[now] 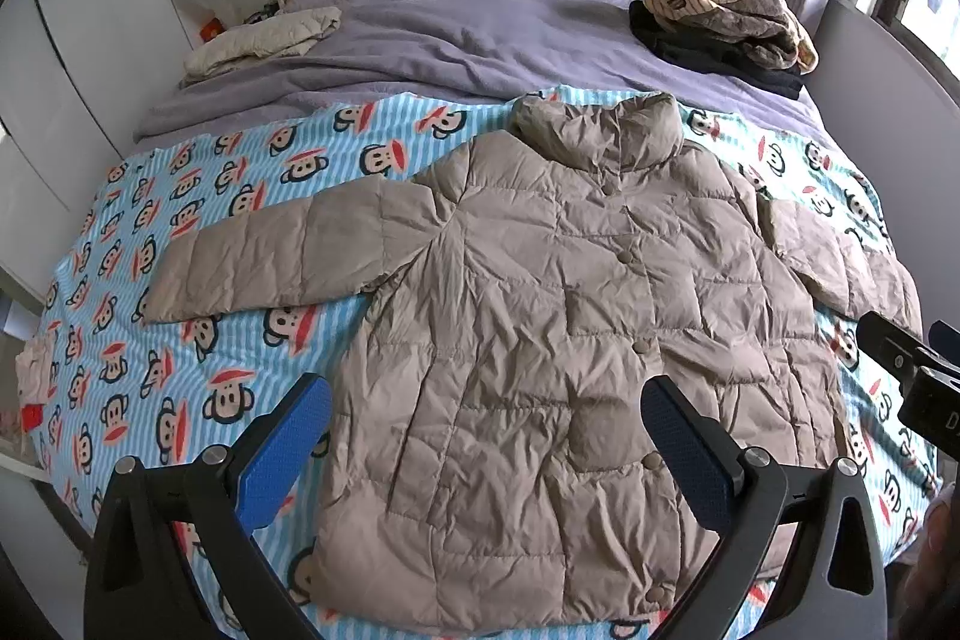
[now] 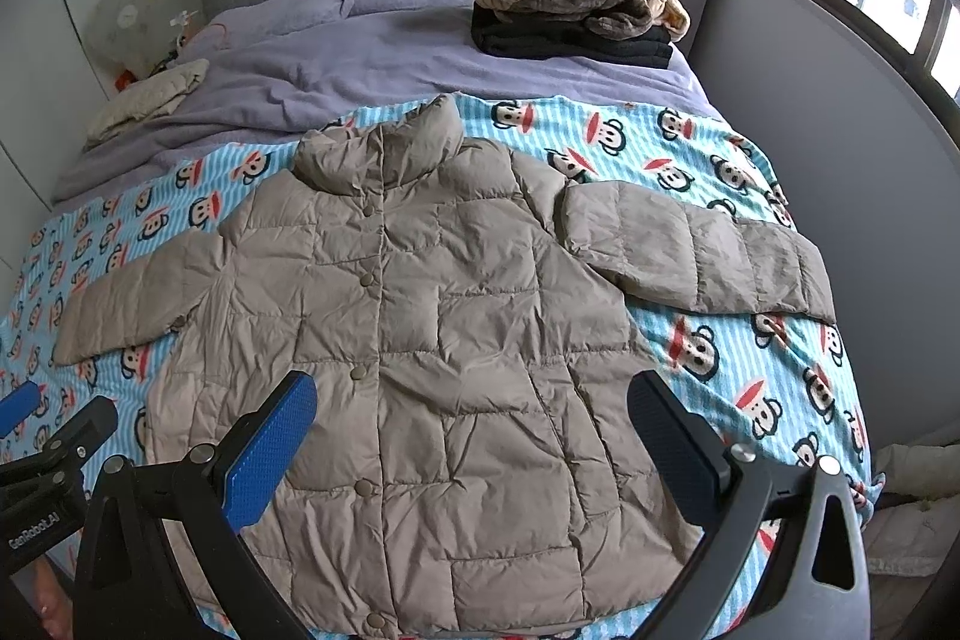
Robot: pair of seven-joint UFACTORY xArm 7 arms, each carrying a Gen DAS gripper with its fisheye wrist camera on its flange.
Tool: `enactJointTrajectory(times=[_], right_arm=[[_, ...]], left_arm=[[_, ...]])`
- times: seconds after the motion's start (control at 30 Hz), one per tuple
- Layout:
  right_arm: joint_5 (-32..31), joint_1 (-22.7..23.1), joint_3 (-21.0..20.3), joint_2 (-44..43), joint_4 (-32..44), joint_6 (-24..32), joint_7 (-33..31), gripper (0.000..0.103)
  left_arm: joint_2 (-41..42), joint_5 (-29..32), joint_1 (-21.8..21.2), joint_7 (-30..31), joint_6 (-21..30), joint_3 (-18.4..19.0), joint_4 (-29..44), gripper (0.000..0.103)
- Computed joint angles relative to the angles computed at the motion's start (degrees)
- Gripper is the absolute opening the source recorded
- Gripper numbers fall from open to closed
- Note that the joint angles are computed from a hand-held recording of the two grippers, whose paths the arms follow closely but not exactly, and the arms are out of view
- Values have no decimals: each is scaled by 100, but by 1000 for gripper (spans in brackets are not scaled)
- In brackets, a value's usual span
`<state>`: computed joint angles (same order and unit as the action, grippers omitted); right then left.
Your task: Fold large clothes
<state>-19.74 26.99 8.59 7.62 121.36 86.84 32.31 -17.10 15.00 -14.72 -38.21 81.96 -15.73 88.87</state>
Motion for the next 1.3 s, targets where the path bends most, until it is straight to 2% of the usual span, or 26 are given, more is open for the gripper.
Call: enactJointTrajectory(times=[0.97, 1.3], right_arm=[[31, -1, -4, 18, -44, -21, 1, 103], [43, 24, 25, 16, -204, -79, 28, 103]], left_arm=[[59, -19, -17, 7, 52, 24, 69, 103], [-29, -200, 28, 53, 20, 114, -129, 103]])
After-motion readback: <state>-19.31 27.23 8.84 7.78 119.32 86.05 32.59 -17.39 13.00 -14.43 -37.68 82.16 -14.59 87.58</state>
